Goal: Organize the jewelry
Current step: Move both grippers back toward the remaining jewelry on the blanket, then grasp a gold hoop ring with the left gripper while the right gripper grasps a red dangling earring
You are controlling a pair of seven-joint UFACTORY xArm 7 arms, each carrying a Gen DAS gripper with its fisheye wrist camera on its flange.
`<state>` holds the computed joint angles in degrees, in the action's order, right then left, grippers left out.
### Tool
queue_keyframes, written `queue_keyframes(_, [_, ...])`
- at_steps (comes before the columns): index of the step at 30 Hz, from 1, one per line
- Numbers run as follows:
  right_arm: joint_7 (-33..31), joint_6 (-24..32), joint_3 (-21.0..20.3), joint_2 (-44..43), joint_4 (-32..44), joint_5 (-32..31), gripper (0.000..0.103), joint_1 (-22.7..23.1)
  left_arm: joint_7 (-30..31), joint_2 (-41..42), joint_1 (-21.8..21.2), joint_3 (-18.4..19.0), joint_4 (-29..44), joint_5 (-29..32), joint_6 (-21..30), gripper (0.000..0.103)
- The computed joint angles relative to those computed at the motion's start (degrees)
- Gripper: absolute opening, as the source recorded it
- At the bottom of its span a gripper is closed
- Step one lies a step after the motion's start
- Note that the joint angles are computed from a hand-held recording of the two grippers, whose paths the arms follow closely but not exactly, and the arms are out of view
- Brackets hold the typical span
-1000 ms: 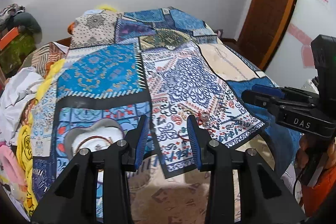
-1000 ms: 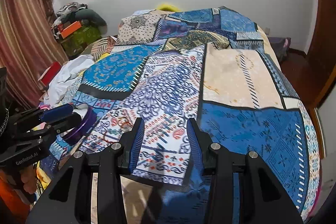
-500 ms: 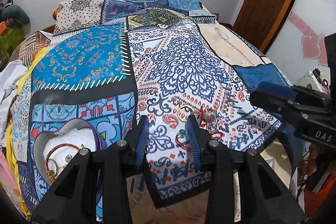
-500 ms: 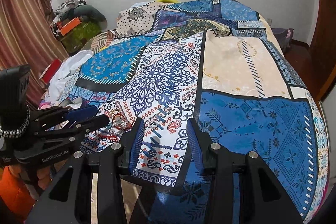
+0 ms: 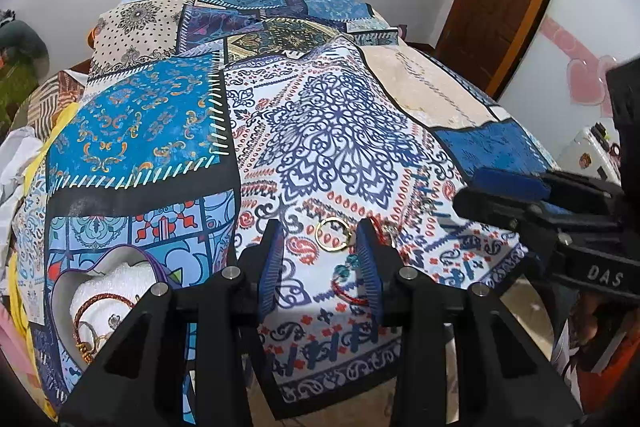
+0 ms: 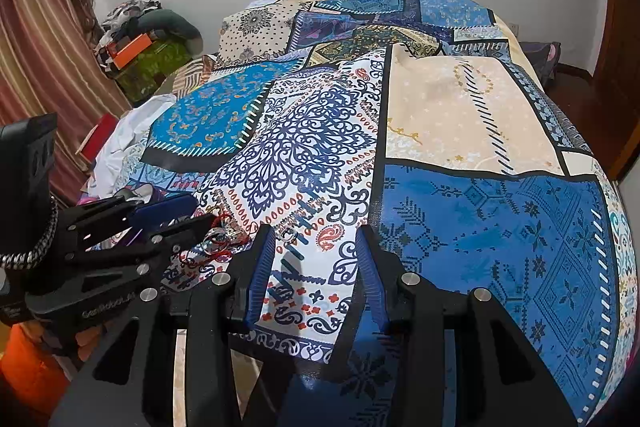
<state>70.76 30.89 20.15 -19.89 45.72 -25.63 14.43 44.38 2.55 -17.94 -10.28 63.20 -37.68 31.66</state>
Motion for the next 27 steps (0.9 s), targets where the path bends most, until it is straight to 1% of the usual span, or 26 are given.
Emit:
queue_keyframes(3, [0.11,0.07,0.15,0.21,0.27,-0.14,0.038,0.04,-0.93,1.27,0.34,0.12,1.29,-0.06,0.89,0.036])
queue_keyframes(6, [0.32,-0.08,0.23,0.41,0.56,-0.31,0.038,0.16,-0.82,1.39,0.47,-0.13,0.86,0.35,-0.54,0.027])
queue_keyframes(8, [0.53,-0.20,0.40,0.80,0.99,-0.59,0.038,0.21,-0.04,1.24,0.75,-0.16,0.54,-0.32,-0.79,0.018])
queue_keyframes(13, [1.24,-0.27,0.93,2.23,2.40,-2.44,0.038,0.32,1.70,0.50,1.45,0.11,-0.09,-3.03,0.24,0.017])
queue_keyframes(14, [1.06,-0.51,0.77,2.59,2.62,-2.51,0.038,0.58,1.89,0.23,1.48,0.18,-0.33,-3.30,0.27,0.014])
queue_keyframes(15, [1.00,-0.74,0.74,3.01,2.92,-2.79,0.038,0.75,2.78,-0.16,1.66,0.32,-0.49,-4.32,1.04,0.007])
queue_keyframes(20, [0.08,-0.75,0.23,5.24,4.81,-3.85,0.038,1.90,4.61,-2.41,1.58,1.20,-1.93,-6.33,1.78,0.006])
queue_keyframes(23, [-0.15,-0.91,0.04,6.55,6.04,-4.94,0.038,2.59,5.34,-3.46,1.64,1.95,-2.64,-6.76,3.39,0.006])
queue_keyframes(27, [-0.39,-0.65,-0.50,8.00,7.41,-6.18,0.038,3.55,6.50,-5.16,1.67,2.85,-4.01,-7.69,4.33,0.006])
